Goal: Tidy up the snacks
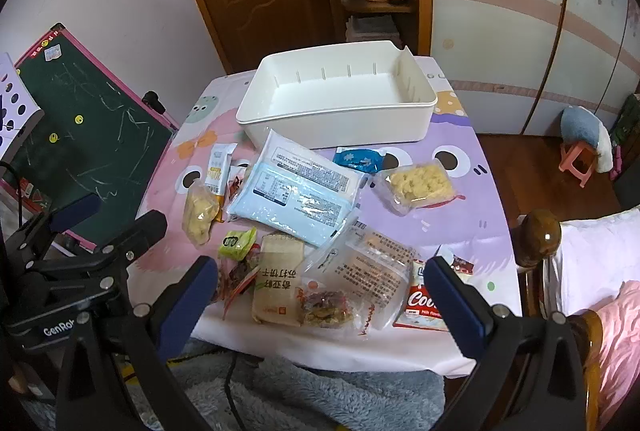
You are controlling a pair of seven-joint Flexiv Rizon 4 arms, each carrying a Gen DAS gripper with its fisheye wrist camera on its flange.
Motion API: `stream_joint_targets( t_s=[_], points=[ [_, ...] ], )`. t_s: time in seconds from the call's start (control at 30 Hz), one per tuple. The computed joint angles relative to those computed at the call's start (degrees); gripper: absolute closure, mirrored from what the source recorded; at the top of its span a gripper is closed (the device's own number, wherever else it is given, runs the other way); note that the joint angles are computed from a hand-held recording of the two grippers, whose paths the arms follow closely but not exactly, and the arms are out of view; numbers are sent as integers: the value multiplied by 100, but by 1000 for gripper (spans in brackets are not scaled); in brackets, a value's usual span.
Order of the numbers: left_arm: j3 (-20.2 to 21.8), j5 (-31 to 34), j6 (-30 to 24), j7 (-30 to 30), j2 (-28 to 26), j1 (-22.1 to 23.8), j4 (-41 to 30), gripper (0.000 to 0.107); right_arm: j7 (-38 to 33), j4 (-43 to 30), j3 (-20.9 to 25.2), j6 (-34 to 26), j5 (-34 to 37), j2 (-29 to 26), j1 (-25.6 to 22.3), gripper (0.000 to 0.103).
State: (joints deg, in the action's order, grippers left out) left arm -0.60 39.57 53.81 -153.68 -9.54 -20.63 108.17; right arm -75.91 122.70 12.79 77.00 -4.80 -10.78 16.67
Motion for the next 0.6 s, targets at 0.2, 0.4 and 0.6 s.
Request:
stream_joint_targets(
  t_s=[0.2,0.4,0.6],
  points=[
    [-43,112,-304,-24,-69,-109,-194,6,-28,-25,-8,-30,-3,5,-5,0],
    [-51,138,-435,115,-124,-137,-292,6,28,-19,-68,66,-117,-5,18,0],
    [-17,328,-594,154,-157,-185,-463,5,174,-59,-168,156,-337,-53,40,0]
  ],
)
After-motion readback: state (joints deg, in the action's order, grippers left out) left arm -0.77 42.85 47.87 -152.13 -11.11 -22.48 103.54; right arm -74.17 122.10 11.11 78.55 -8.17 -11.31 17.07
